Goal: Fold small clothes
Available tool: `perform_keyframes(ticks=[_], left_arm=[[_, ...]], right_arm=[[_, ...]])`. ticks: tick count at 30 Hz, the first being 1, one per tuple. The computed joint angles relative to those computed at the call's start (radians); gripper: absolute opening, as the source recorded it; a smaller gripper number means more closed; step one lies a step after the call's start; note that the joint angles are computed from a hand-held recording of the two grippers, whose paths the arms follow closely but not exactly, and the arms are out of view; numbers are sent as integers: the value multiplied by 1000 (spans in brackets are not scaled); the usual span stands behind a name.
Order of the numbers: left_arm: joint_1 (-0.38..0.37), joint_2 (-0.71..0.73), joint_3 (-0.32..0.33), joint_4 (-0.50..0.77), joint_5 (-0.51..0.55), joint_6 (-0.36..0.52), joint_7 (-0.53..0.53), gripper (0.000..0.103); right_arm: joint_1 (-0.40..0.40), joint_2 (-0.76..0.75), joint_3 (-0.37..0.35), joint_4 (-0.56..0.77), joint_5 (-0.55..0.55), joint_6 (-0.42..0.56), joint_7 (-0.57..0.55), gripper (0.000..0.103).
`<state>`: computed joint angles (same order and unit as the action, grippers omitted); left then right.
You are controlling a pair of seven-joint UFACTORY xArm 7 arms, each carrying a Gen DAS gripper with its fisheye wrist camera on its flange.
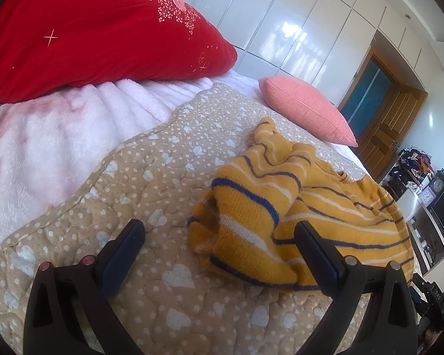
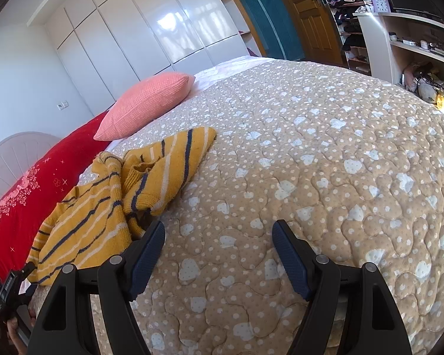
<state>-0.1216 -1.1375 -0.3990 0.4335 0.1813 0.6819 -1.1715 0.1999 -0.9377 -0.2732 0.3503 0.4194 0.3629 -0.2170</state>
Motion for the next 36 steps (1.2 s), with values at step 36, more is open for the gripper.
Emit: perform_keyframes(ticks=[36], left_arm=[[-19, 21, -59, 32, 70, 84, -27, 101]], right_arm=[[-32, -76, 43, -57, -72, -16, 99, 80]])
